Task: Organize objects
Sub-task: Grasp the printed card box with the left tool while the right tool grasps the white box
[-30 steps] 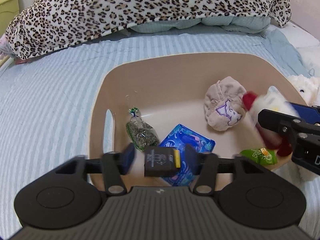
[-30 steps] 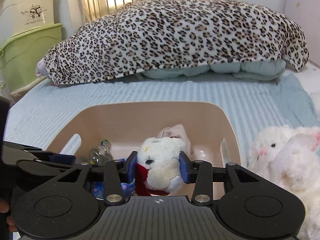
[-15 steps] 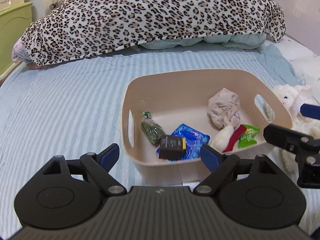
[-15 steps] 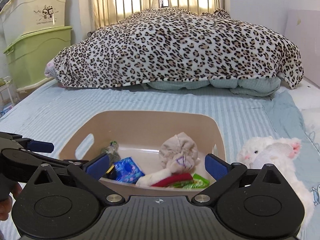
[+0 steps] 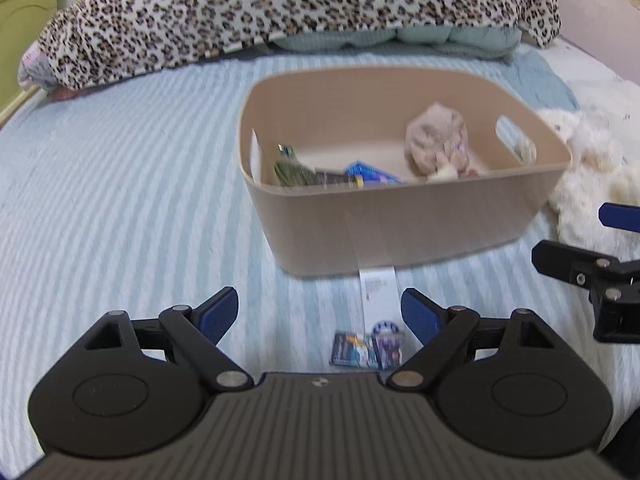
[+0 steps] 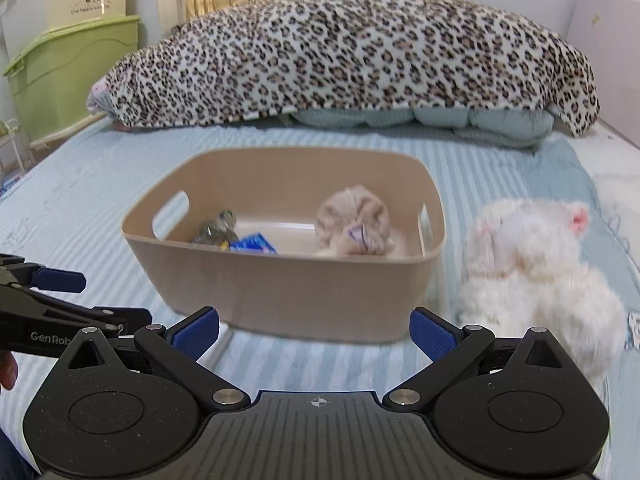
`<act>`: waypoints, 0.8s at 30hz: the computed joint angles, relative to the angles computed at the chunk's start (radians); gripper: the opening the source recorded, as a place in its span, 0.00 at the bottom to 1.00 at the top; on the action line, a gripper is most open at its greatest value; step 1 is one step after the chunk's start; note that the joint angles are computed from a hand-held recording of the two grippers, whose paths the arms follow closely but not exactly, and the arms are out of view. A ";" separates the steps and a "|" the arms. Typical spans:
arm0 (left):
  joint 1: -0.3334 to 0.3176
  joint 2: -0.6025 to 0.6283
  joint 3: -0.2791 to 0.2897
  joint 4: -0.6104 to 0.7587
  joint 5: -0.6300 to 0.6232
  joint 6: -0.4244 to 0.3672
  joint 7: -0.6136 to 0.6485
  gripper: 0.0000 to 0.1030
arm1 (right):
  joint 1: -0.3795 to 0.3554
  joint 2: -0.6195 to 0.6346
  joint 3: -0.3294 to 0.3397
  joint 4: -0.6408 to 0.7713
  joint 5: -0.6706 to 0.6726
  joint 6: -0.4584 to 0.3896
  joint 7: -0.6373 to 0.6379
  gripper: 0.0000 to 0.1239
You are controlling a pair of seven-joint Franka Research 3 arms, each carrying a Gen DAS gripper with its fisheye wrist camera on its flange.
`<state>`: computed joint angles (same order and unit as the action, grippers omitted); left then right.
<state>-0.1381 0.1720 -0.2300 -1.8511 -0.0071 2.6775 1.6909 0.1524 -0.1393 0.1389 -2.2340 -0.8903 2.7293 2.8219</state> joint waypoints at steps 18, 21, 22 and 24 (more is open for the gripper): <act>0.010 0.102 -0.011 0.051 -0.026 -0.119 0.086 0.86 | 0.062 0.113 -0.040 0.023 0.116 0.006 -0.077 0.83; 0.018 0.113 -0.008 0.064 -0.019 -0.117 0.086 0.86 | 0.085 0.149 -0.053 0.052 0.134 0.010 -0.101 0.83; 0.019 0.118 -0.005 0.069 -0.012 -0.119 0.084 0.86 | 0.093 0.159 -0.059 0.061 0.139 0.010 -0.106 0.83; 0.026 0.125 -0.001 0.076 -0.006 -0.118 0.081 0.86 | 0.108 0.183 -0.069 0.085 0.164 0.014 -0.127 0.83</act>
<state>-0.1124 0.2974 -0.2310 -1.7748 -0.0133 2.5598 1.7717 0.2608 0.0435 0.0700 -2.1488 -0.7263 2.7436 2.6954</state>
